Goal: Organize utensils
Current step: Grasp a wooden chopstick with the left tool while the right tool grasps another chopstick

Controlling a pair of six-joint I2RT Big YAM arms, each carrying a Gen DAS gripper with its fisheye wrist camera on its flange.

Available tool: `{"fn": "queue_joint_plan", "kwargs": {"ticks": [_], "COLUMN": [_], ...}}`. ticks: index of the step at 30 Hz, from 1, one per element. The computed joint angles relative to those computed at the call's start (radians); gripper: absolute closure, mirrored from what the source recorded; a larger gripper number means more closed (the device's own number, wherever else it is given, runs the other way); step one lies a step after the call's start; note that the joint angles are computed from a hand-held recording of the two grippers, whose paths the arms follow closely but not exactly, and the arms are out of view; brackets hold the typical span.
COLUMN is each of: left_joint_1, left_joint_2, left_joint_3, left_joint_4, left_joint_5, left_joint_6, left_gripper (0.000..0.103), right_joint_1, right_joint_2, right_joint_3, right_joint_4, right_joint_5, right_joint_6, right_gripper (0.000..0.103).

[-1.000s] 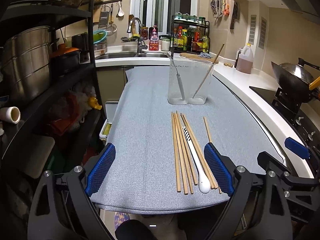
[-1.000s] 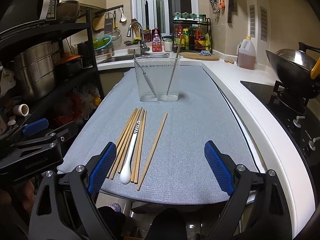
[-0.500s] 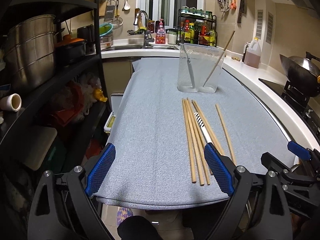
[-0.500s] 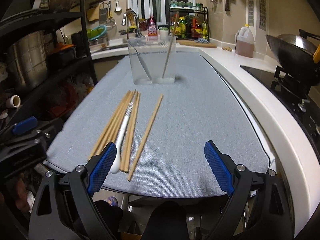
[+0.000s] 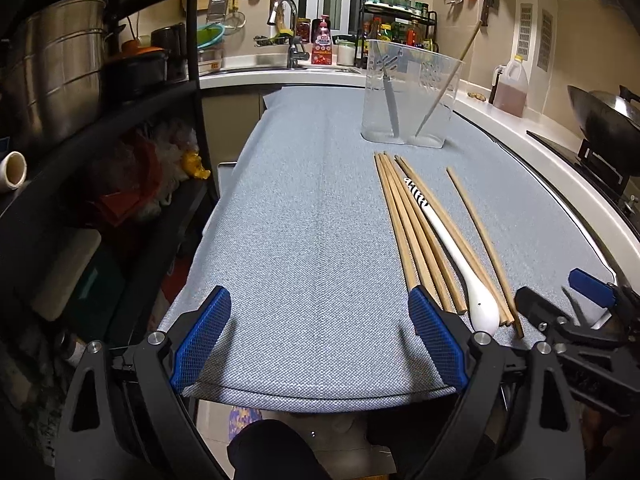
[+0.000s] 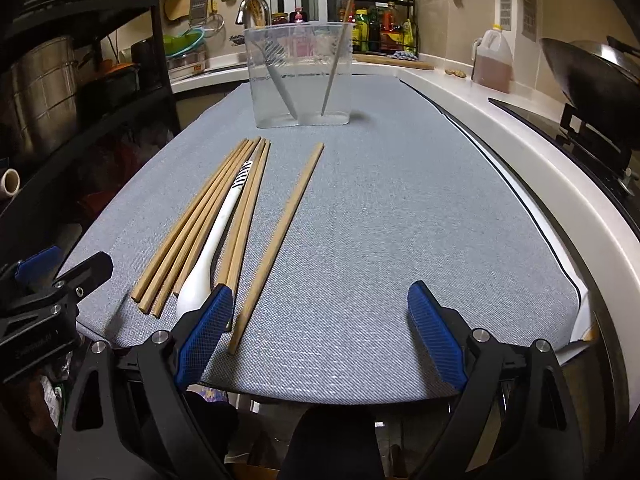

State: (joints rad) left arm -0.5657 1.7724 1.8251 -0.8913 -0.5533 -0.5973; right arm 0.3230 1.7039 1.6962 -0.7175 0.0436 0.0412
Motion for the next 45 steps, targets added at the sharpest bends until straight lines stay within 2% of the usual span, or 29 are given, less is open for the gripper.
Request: {"fn": "queue_joint_plan", "kwargs": {"ticks": [3, 13, 20, 22, 25, 26, 32, 33, 34, 35, 36, 37, 38, 41, 45], "left_joint_1": [0.000, 0.001, -0.009, -0.013, -0.015, -0.017, -0.017, -0.018, -0.019, -0.022, -0.022, -0.022, -0.019, -0.009, -0.007], "left_joint_2": [0.008, 0.059, 0.040, 0.033, 0.022, 0.019, 0.020, 0.019, 0.016, 0.015, 0.014, 0.015, 0.016, 0.006, -0.024], "left_joint_3": [0.009, 0.052, -0.013, -0.035, -0.064, -0.070, -0.072, -0.076, -0.081, -0.082, -0.079, -0.071, -0.060, -0.055, -0.073], "left_joint_4": [0.006, -0.017, 0.093, 0.134, 0.190, 0.202, 0.213, 0.220, 0.229, 0.237, 0.239, 0.229, 0.210, 0.186, 0.211], "left_joint_5": [0.014, 0.035, -0.029, -0.043, -0.039, -0.036, -0.041, -0.038, -0.033, -0.020, -0.001, 0.020, 0.053, 0.107, 0.099], "left_joint_6": [0.012, 0.035, 0.086, 0.101, 0.137, 0.148, 0.148, 0.152, 0.159, 0.175, 0.188, 0.193, 0.184, 0.134, 0.132], "left_gripper": [0.016, 0.016, 0.013, 0.014, 0.023, 0.026, 0.028, 0.034, 0.040, 0.056, 0.078, 0.088, 0.096, 0.097, 0.097], "right_joint_1": [0.003, -0.016, -0.027, -0.031, -0.025, -0.023, -0.011, -0.010, -0.010, -0.008, -0.004, -0.001, 0.000, -0.001, -0.002], "right_joint_2": [0.016, -0.008, -0.025, -0.030, -0.045, -0.049, -0.068, -0.072, -0.075, -0.084, -0.087, -0.088, -0.087, -0.086, -0.117], "right_joint_3": [0.010, -0.043, -0.100, -0.116, -0.152, -0.163, -0.224, -0.235, -0.246, -0.265, -0.271, -0.270, -0.264, -0.235, -0.240], "right_joint_4": [-0.013, 0.069, 0.167, 0.193, 0.253, 0.270, 0.374, 0.394, 0.412, 0.434, 0.443, 0.440, 0.426, 0.368, 0.387], "right_joint_5": [0.022, 0.044, 0.018, -0.015, -0.045, -0.051, -0.019, -0.021, -0.036, -0.058, -0.074, -0.084, -0.093, -0.104, -0.107], "right_joint_6": [-0.019, -0.043, -0.025, -0.019, -0.064, -0.060, -0.025, -0.027, -0.032, -0.046, -0.061, -0.068, -0.064, -0.074, -0.090], "right_gripper": [0.016, 0.016, 0.015, 0.024, 0.041, 0.041, 0.043, 0.051, 0.067, 0.075, 0.090, 0.096, 0.096, 0.098, 0.098]}}
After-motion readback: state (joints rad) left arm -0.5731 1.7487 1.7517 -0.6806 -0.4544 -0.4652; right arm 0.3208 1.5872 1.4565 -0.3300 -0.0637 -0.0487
